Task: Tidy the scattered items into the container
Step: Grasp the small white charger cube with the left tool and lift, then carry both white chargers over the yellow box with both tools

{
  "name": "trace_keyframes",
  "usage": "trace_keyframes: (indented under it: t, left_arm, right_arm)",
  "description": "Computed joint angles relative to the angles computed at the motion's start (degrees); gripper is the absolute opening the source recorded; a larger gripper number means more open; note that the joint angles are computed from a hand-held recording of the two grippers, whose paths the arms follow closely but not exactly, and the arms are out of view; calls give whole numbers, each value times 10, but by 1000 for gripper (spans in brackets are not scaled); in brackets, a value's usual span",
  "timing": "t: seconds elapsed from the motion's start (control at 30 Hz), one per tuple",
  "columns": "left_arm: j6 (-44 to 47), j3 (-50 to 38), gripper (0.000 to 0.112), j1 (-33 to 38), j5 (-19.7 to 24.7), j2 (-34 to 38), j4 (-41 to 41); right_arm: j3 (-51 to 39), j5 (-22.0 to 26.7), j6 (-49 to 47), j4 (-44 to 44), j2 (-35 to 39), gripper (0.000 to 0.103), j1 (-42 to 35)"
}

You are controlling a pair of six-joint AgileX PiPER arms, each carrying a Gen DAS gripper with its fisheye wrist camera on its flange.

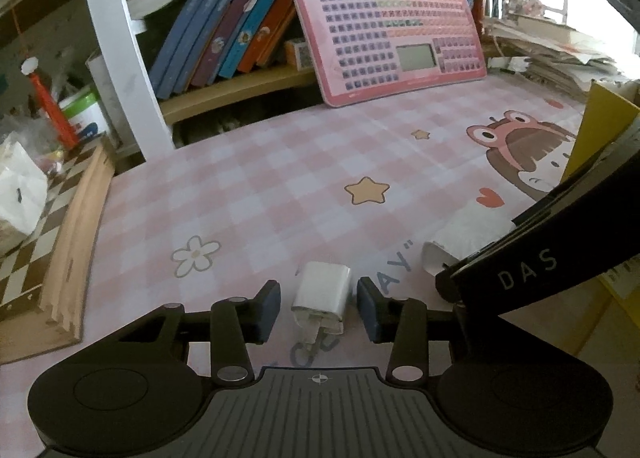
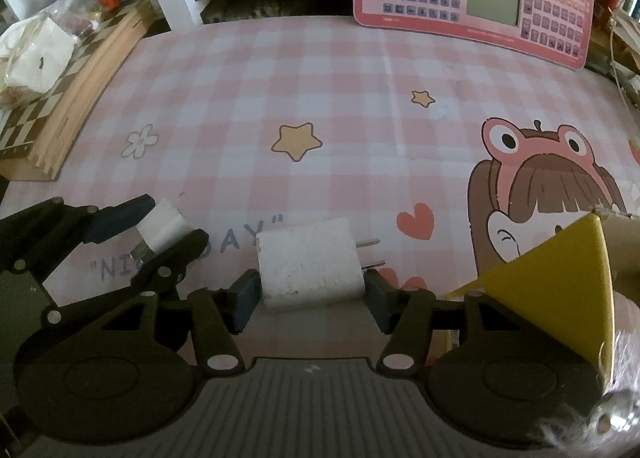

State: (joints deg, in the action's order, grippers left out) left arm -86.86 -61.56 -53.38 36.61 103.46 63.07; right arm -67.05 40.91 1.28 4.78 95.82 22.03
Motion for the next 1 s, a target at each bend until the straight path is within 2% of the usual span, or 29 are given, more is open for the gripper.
trace_keyframes:
  t: [0.07, 0.1, 0.3, 0.4, 0.7, 1.0]
  left_arm:
    - [-4, 8, 27, 5, -20, -5, 6]
    - [2, 6, 24, 5, -24, -6, -1]
    - [61, -21, 24, -14, 15, -1, -64]
    - [61, -20, 24, -26, 44, -11, -83]
    - [-40, 28, 24, -96, 140, -96, -75]
    - [-103, 46, 24, -218, 257, -180, -53]
  right_arm:
    - [-1, -1, -4, 0, 2, 54, 0]
    - [-3, -1, -6, 0, 3, 50, 1]
    - [-5, 3, -36, 32, 3, 49, -4]
    - [3, 4, -65, 74, -3, 49, -17]
    - [48, 5, -157, 188, -67, 49, -52]
    - [105, 54, -250, 277, -188, 49, -89]
